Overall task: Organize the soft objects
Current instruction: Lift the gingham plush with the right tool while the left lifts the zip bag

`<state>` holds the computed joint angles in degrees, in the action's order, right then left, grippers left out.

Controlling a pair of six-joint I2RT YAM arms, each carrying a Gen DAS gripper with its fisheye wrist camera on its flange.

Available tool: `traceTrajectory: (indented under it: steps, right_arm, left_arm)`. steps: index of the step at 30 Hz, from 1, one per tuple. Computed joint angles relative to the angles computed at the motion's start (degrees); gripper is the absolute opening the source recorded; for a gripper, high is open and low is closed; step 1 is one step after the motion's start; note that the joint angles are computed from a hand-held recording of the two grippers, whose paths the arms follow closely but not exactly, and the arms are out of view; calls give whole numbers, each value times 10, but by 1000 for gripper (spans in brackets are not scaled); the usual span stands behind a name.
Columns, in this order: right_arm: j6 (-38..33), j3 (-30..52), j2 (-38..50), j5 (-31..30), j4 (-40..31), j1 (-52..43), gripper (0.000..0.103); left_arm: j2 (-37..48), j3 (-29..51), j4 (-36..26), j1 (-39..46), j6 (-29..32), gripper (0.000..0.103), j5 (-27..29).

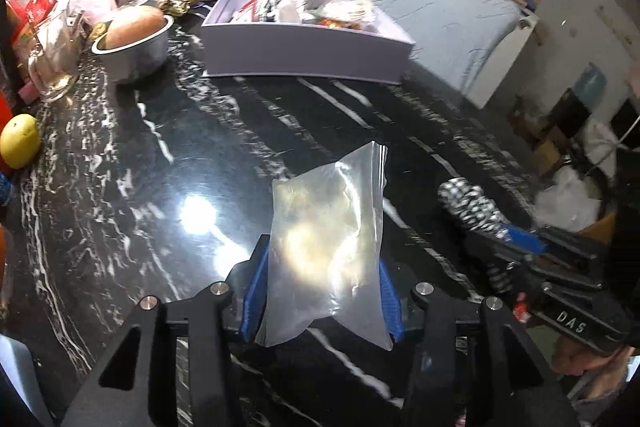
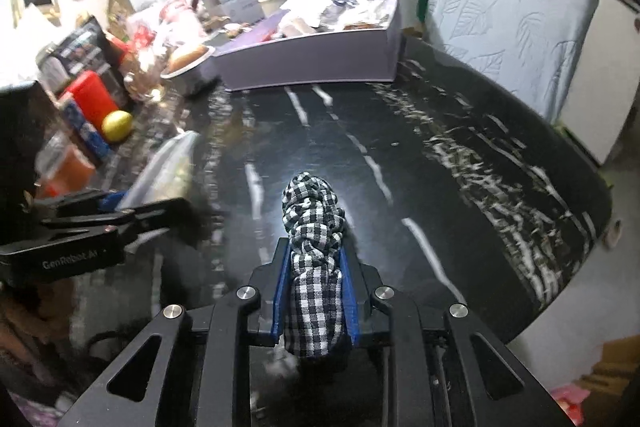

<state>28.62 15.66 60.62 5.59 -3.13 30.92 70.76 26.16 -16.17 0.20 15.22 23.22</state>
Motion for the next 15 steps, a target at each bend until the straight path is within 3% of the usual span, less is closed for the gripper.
traceTrajectory:
  steps: [8,15]
  right_arm:
    - [29,11,-71,39,-55,56,22]
    - [11,53,-115,47,-99,70,22]
  left_arm:
    - [-96,3,-53,-4,5,48,13]
    - [-137,47,-80,4,8,48,36]
